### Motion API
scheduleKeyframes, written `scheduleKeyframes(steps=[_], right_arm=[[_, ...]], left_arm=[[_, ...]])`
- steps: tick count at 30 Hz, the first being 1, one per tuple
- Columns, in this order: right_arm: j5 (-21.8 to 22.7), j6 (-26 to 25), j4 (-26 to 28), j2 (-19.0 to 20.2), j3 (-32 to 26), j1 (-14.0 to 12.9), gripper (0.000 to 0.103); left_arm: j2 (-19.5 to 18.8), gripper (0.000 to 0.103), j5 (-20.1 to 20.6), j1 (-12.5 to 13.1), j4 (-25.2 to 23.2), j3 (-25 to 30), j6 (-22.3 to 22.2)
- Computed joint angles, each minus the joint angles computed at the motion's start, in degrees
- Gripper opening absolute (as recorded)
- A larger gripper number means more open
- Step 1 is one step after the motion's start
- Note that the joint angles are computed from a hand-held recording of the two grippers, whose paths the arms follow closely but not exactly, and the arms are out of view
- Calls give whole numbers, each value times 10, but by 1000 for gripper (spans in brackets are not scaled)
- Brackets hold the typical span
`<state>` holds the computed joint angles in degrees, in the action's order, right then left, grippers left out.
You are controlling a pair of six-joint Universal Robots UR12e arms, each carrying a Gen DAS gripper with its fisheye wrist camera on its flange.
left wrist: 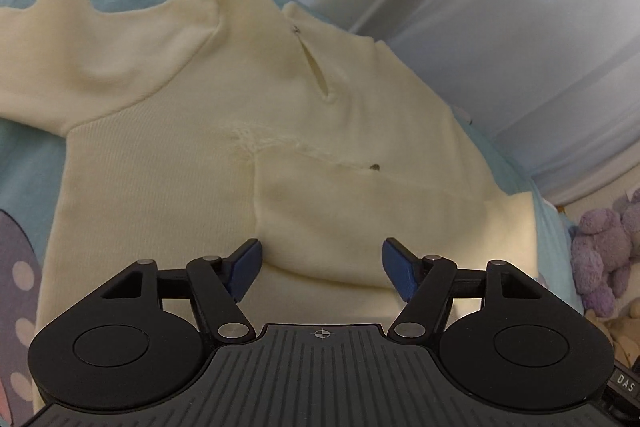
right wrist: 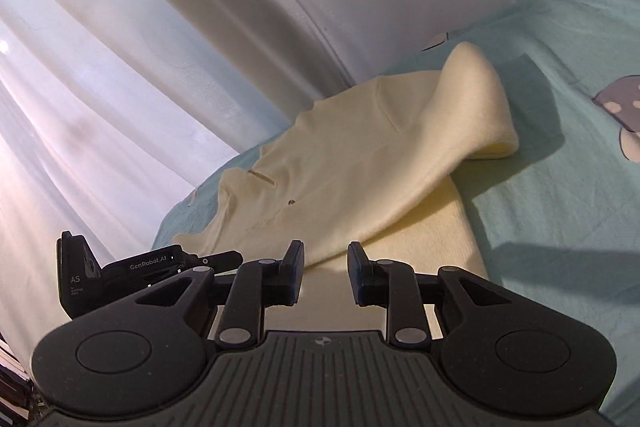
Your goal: Fold small clothes
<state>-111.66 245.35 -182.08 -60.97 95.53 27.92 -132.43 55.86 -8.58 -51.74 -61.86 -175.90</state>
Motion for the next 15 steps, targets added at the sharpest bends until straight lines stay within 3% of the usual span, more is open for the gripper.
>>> scheduleKeyframes(steps=[5,9,10,11,12,13,14,15], right_arm=[[-16,20,-10,0,8,-2,28],[-27,29,-14,-1,10,-3,28],[-28,31,-15,-2,11,-3,28],[-30,32,-15,-2,11,-3,28],[-30,31,-14,0,9,-4,28],[-31,32,-10,-1,9,-5,28],[-31,32,-5,-2,8,-6,28],[-31,33,4,-3,8,-8,28]], left_arm=[[-22,74,4,1,-11,35,-30],[-33,74,10,-5,-7,49,-10],[-33,66,16,-7,-7,51,-5],[-34,49,23,-10,-7,53,1],[-36,39,31,-12,-11,58,5],[-39,20,37,-14,-20,63,9],[-43,13,35,-14,-35,72,13],[-45,13,33,-15,-45,78,13]])
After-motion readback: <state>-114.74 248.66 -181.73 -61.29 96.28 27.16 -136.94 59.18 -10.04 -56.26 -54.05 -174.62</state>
